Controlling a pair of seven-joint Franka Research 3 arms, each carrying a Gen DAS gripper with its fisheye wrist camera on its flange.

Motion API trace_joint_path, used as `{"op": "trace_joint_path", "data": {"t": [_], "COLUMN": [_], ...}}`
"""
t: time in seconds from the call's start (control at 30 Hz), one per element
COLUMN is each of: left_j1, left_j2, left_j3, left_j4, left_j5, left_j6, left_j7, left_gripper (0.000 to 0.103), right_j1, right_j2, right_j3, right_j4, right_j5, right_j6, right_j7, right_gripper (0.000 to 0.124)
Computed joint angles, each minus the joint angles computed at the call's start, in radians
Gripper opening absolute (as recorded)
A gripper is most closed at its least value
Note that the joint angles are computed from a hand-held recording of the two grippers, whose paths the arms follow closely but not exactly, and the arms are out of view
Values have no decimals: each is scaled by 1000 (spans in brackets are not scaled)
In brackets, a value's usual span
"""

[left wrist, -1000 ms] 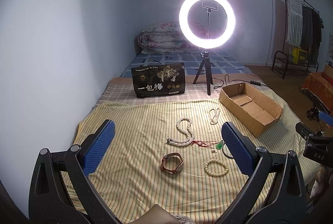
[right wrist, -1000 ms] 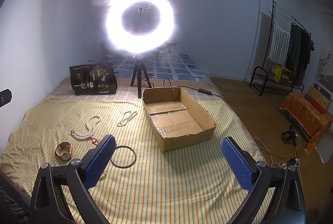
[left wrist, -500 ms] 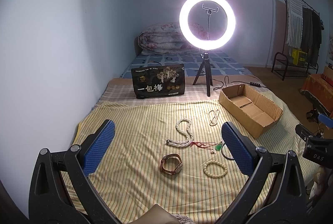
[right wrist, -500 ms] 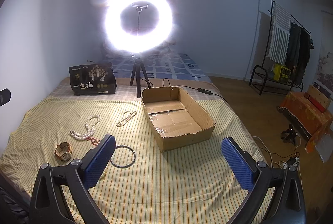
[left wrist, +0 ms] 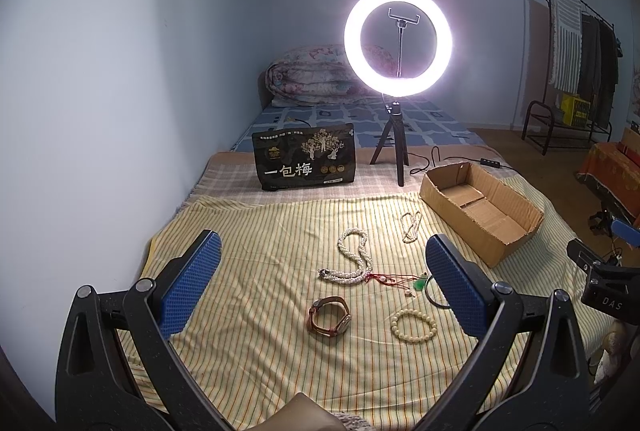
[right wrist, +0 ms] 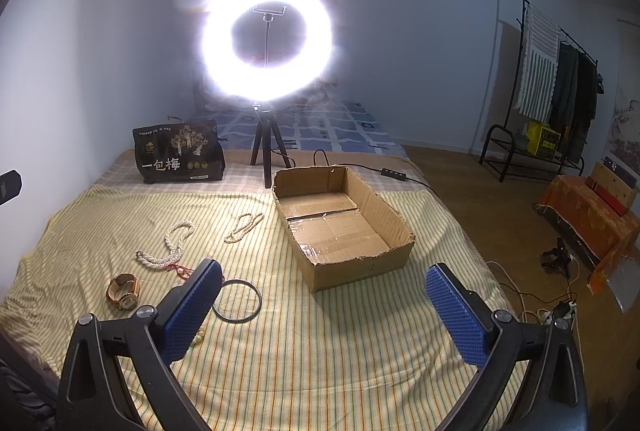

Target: Organize jewelry

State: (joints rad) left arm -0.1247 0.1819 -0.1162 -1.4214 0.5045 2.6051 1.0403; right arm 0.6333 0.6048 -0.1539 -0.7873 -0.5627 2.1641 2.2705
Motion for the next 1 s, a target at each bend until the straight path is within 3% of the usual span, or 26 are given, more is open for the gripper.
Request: {"op": "trace_joint_path", "data": {"t": [0.63,1.0], "left_j1": [4,18], "left_j2": [-10,47], "left_j3": [-3,-20], "left_j4": [-20,58], "left_j5": [-12,-147], "left_j6": [-3,-146], "left_j7": [9,138], "left_gripper": [103,103], "right_j1": [-1,-8], "right_j2": [27,86], "right_j3": [-3,1], "right_j4": [43,140], "right_j5": [20,65], "right_j6": [-20,-98], "right_j7": [-16,-62], "right_gripper": [103,103]}}
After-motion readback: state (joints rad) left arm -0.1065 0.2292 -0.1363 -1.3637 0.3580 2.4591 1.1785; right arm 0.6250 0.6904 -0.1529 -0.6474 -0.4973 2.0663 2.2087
